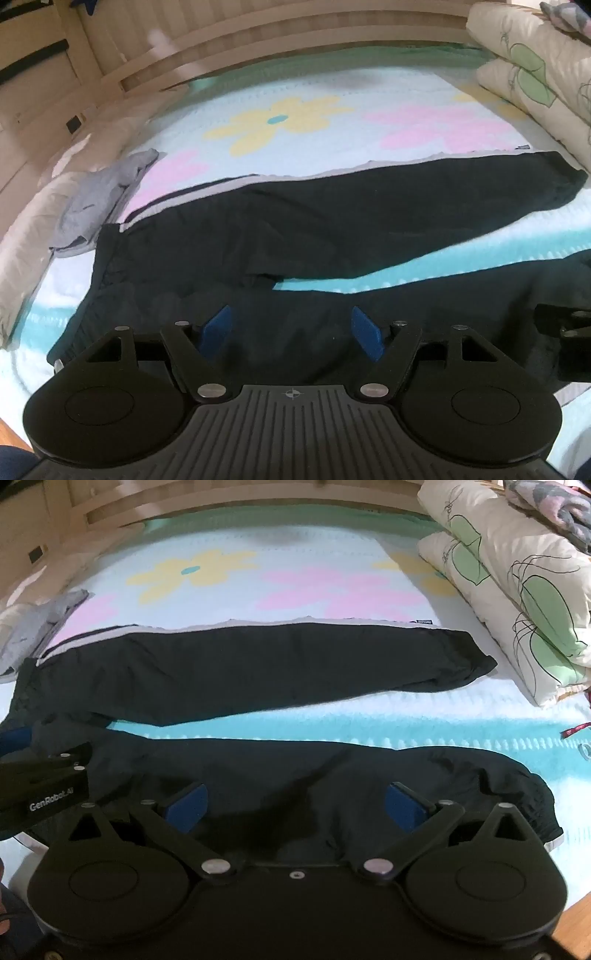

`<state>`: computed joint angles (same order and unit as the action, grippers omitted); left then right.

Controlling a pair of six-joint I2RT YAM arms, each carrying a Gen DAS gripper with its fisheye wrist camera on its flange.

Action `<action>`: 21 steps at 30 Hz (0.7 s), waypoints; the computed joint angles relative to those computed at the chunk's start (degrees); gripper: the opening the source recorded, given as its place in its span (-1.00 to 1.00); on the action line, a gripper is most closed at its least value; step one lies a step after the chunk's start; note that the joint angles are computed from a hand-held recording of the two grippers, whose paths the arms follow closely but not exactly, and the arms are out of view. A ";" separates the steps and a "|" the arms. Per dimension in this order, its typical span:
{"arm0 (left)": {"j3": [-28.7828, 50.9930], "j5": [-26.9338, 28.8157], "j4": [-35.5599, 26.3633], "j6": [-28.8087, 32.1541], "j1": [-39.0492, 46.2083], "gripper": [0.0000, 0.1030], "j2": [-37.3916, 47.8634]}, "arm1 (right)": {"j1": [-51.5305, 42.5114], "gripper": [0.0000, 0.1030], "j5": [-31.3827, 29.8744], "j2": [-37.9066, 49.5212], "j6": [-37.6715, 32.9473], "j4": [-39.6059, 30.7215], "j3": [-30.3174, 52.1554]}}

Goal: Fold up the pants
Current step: 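Move both grippers over the black pants toward the waistband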

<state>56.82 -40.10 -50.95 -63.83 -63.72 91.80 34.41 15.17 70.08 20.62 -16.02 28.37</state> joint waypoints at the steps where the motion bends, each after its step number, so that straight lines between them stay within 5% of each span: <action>1: -0.48 0.37 0.49 0.32 0.15 0.36 -0.30 | 0.18 0.98 0.21 0.71 0.06 0.09 0.21; 21: -9.71 7.48 10.27 9.03 9.40 0.36 -6.29 | 4.52 0.98 3.28 16.06 1.12 1.83 5.52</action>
